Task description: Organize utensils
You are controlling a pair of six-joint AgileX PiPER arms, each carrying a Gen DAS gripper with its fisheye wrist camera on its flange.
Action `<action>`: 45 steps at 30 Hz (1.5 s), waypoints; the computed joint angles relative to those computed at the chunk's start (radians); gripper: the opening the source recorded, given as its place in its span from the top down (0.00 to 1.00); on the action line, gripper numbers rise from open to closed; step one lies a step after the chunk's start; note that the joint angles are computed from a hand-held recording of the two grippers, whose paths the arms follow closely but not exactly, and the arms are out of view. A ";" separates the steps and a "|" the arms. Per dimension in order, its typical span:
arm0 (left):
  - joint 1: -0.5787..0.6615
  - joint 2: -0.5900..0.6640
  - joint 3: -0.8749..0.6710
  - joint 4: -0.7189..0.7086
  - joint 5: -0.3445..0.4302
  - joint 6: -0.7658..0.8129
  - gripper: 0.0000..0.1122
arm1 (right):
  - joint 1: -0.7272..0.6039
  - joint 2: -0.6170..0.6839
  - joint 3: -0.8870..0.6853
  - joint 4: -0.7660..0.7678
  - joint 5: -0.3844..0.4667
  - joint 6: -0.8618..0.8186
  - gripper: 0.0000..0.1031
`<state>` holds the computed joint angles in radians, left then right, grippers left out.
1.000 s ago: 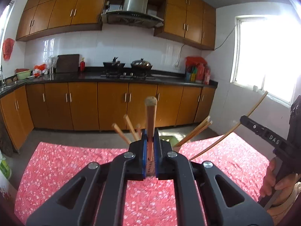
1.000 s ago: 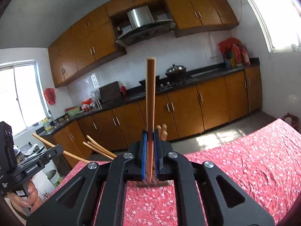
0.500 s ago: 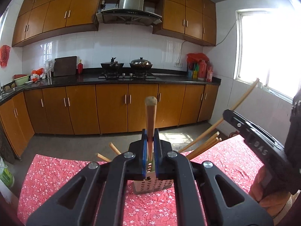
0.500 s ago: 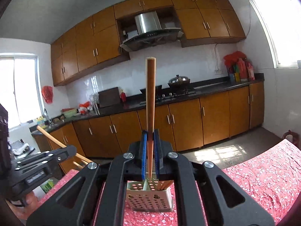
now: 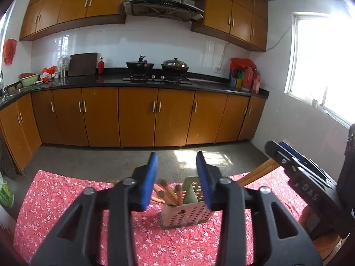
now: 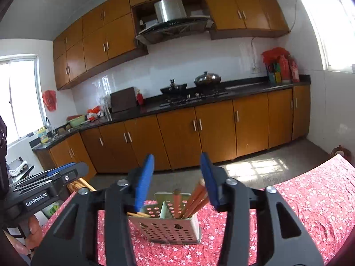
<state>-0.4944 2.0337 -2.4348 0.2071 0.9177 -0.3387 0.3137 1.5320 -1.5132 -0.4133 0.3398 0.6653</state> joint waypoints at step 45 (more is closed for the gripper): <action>-0.647 -0.838 1.598 1.114 0.185 -1.306 0.12 | 0.870 -0.372 0.727 -0.957 0.834 1.080 0.02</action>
<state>-1.1410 1.1960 -0.8363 1.3208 1.1025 -1.6450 1.1842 1.1604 -0.7864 -1.3703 1.1738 1.7449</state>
